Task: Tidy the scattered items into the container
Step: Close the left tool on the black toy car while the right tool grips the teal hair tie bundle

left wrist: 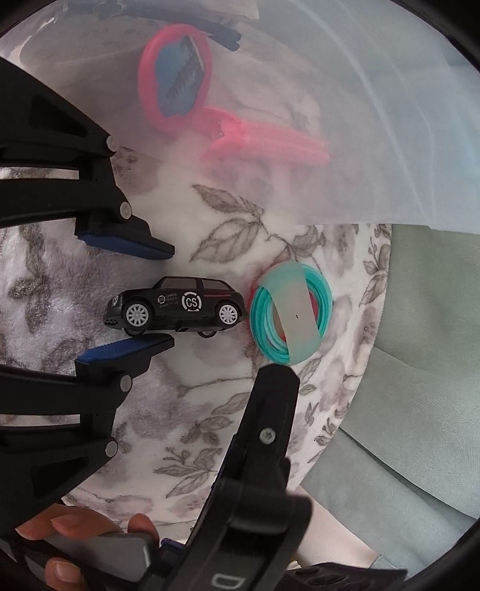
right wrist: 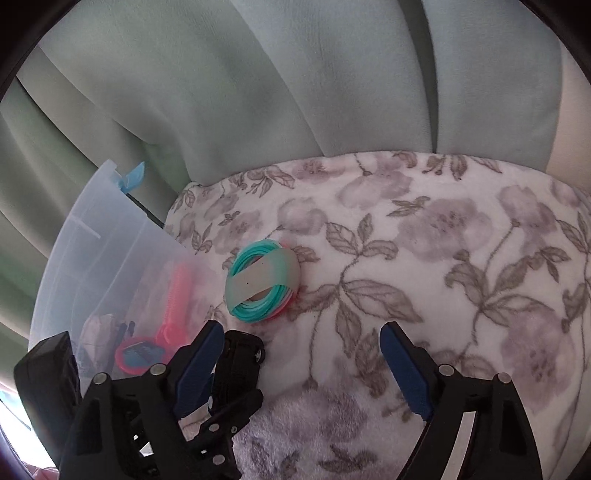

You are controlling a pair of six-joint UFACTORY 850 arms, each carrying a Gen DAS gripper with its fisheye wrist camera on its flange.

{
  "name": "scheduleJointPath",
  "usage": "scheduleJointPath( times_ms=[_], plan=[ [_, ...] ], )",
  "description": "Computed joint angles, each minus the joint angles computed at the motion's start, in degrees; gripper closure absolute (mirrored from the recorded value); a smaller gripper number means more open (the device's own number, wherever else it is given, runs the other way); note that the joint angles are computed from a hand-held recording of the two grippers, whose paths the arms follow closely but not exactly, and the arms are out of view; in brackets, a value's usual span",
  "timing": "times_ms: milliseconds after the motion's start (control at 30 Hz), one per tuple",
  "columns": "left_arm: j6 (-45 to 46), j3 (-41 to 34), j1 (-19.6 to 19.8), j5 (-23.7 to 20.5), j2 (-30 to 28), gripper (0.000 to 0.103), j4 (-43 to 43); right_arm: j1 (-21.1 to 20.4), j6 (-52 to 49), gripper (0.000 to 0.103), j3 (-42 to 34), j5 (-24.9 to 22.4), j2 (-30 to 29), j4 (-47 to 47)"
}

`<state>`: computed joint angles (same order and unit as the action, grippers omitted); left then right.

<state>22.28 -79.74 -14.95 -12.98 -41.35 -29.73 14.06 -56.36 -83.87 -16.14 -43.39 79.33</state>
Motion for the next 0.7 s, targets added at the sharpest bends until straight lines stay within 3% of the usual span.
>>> scheduleJointPath(
  times_ms=[433, 700],
  plan=[
    [-4.66, -1.65, 0.63, 2.44, -1.26, 0.060, 5.70, 0.78, 12.34, 0.028, -14.34, -7.16, -9.60, -19.15],
    [-4.80, -2.63, 1.99, 3.25, -1.96, 0.070, 5.92, 2.50, 20.03, 0.030, -19.37, -6.37, -12.48, -32.77]
  ],
)
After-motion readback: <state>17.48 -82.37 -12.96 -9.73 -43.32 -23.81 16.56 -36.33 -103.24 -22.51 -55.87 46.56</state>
